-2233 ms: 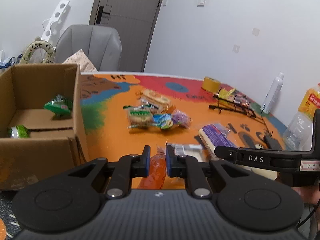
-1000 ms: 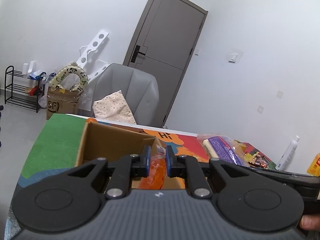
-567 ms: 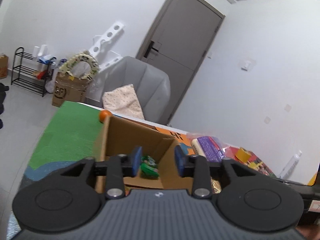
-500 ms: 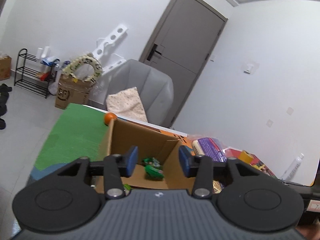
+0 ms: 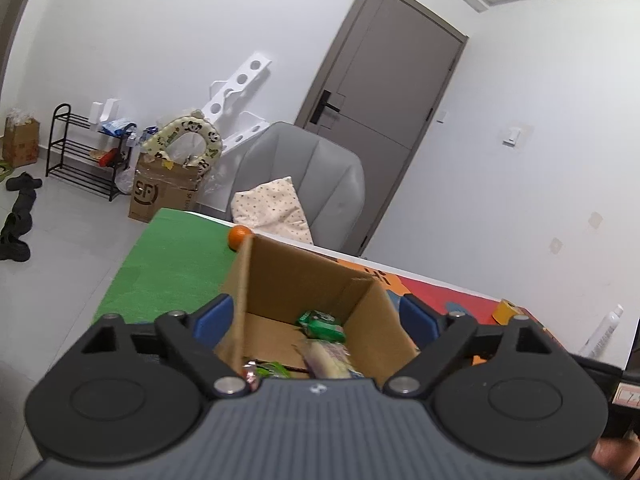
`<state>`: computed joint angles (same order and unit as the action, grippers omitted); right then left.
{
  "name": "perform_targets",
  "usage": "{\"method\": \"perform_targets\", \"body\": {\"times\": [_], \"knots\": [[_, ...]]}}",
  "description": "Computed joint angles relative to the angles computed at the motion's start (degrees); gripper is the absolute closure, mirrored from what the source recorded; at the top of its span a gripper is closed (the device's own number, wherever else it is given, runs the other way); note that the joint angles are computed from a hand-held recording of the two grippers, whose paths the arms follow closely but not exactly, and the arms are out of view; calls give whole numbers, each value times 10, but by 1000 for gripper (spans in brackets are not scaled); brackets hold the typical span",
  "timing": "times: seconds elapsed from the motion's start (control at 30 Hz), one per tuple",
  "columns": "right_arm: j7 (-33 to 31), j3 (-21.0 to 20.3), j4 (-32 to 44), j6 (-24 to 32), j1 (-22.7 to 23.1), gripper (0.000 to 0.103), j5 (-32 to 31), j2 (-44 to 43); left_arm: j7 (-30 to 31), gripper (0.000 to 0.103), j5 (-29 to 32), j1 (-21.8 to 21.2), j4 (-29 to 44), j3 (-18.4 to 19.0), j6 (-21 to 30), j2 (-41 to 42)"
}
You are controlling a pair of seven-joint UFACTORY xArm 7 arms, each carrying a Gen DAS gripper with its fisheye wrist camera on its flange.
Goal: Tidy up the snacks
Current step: 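Move both tools back over the remaining snacks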
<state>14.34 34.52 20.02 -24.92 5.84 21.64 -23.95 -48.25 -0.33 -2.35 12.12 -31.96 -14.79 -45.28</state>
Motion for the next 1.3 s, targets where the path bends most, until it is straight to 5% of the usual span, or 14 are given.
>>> {"method": "perform_targets", "body": {"times": [0.17,0.4,0.83,1.3], "knots": [[24,11,-40,19,-19,30,14,-53,-9,7,2,4,18,-32,11,12],[72,-47,-110,38,1,11,-29,-132,-37,6,24,35,65,-105,44,35],[116,-168,-213,73,15,1,-121,-263,-79,6,73,99,144,-220,58,82],[82,-332,-264,52,24,1,-211,-281,-104,6,110,175,207,-313,53,120]]}}
